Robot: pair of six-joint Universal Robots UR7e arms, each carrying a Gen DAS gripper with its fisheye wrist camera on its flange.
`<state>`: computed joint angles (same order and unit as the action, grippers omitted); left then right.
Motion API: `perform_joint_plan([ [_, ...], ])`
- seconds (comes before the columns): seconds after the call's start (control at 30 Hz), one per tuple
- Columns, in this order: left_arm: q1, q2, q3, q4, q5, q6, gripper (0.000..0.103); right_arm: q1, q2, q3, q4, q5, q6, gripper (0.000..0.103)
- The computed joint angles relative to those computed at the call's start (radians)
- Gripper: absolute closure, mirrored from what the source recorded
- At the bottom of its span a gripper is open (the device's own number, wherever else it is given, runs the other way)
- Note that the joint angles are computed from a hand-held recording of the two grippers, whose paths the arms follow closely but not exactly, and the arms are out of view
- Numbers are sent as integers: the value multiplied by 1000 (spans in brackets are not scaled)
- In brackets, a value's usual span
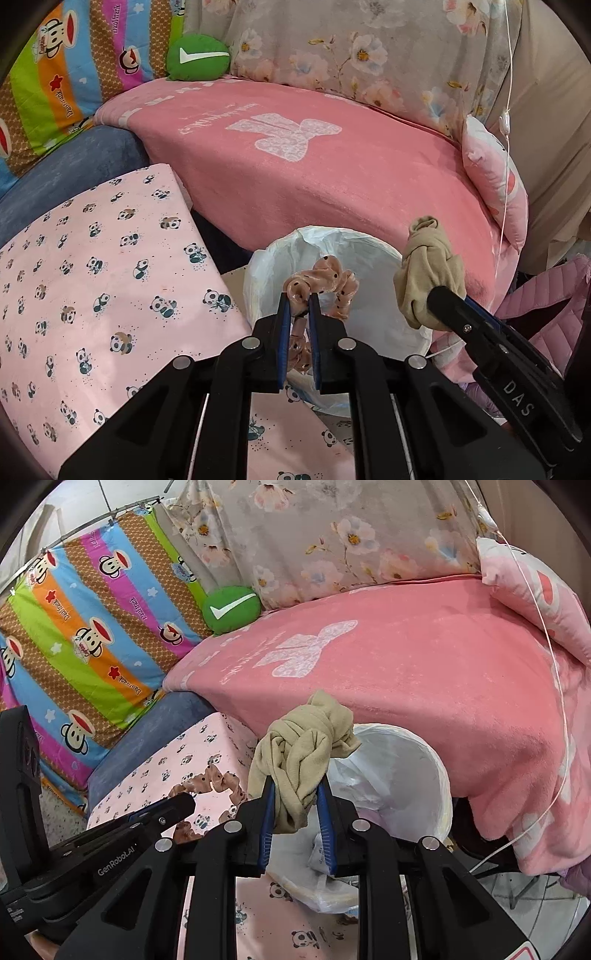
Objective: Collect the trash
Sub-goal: 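Open both grippers over the bin, dropping the scrunchie and beige cloth inside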
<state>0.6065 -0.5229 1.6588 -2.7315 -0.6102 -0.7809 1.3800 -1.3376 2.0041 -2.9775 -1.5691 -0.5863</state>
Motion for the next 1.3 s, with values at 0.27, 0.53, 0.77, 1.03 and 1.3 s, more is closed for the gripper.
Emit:
perform_joint_plan([
  [0.27, 22, 53, -76, 12, -37, 50, 93, -23, 28, -42, 16, -18, 16, 81],
  [0.53, 43, 82, -119, 24, -67, 71, 92, -41, 58, -73, 22, -32, 21, 80],
  [0.77, 56, 93, -133, 32, -87, 67, 90, -42, 83, -89, 18, -48, 21, 80],
  [1.03, 47, 83, -108, 36, -25, 17, 29, -40, 93, -83, -7, -61, 19, 77],
  [1.3, 40, 35, -34, 54, 15, -57, 29, -13, 80, -64, -28, -121, -15, 62],
])
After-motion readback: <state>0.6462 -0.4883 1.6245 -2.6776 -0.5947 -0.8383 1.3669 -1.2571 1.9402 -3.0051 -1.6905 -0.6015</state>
